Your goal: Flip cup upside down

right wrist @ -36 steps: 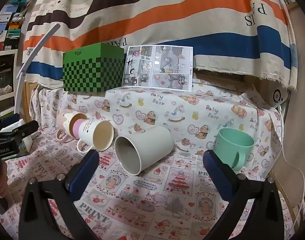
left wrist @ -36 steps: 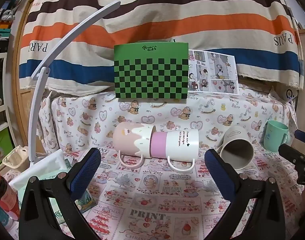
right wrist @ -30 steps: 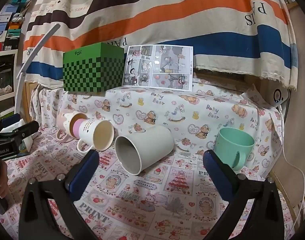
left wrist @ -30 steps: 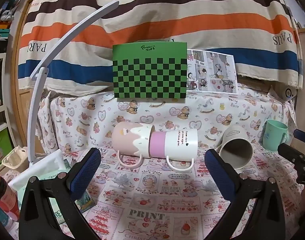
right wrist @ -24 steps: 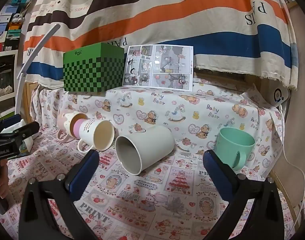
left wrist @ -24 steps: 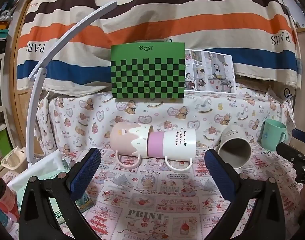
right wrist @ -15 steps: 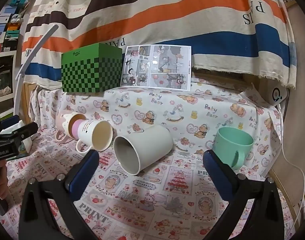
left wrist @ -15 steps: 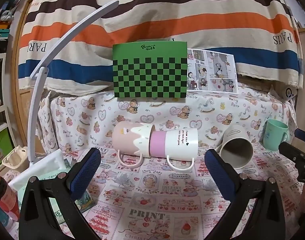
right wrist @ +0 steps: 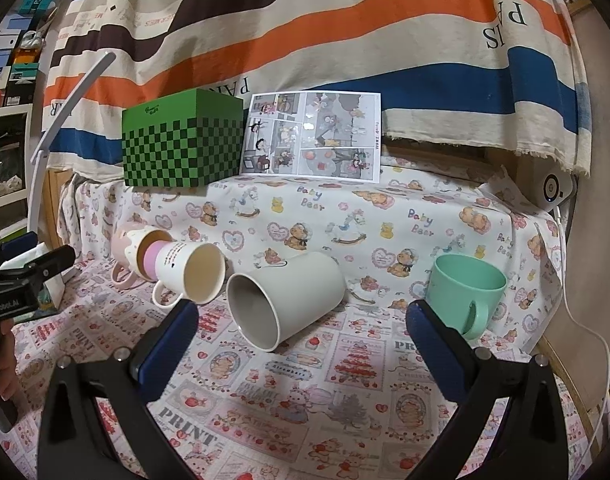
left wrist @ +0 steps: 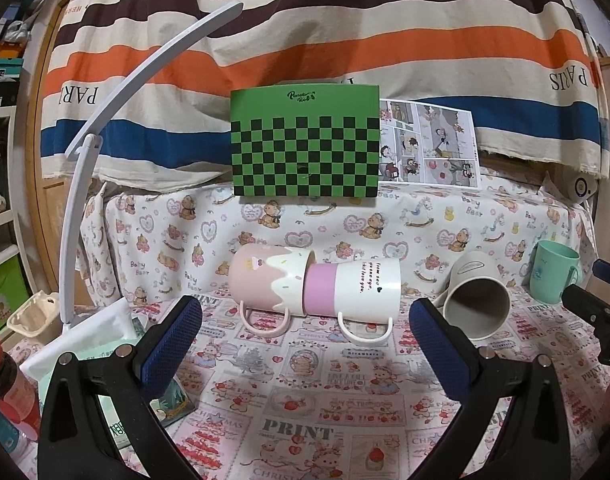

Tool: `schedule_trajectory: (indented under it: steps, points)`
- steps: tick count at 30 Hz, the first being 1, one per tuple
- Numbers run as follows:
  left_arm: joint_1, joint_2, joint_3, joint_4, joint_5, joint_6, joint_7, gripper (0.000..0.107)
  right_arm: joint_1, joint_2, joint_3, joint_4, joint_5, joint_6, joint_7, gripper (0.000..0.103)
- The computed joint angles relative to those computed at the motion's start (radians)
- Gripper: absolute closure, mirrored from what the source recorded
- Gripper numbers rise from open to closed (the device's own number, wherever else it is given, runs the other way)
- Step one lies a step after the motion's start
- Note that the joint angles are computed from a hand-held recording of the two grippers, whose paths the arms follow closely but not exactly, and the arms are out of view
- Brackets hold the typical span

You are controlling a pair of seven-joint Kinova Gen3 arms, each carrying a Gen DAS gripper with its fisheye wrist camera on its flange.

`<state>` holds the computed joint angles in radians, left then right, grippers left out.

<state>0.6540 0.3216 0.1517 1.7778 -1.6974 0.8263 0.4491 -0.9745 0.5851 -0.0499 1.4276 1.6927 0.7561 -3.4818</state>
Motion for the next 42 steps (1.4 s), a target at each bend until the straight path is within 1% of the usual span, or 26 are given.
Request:
schedule_trajectory:
  steps: [3,6,10,20,42]
  points:
    - [0.008,0.001,0.000,0.000,0.009,0.020,0.003,0.005,0.000,0.001,-0.001,-0.004,-0.008,-0.002,0.014,0.000]
    - [0.005,-0.002,0.000,0.001,0.011,0.012,-0.003,0.005,-0.007,0.004,0.003,-0.011,-0.018,0.005,0.032,0.000]
    - [-0.001,-0.004,-0.001,-0.007,0.020,-0.002,-0.022,0.005,-0.010,0.003,0.008,-0.009,-0.016,0.006,0.027,0.000]
    - [0.001,-0.004,-0.004,-0.007,0.019,-0.003,-0.020,0.005,-0.009,0.005,0.015,-0.020,-0.043,-0.005,0.044,0.000]
    - [0.001,-0.003,-0.004,-0.006,0.016,-0.001,-0.018,0.005,-0.014,0.005,0.021,-0.020,-0.046,-0.007,0.044,0.000]
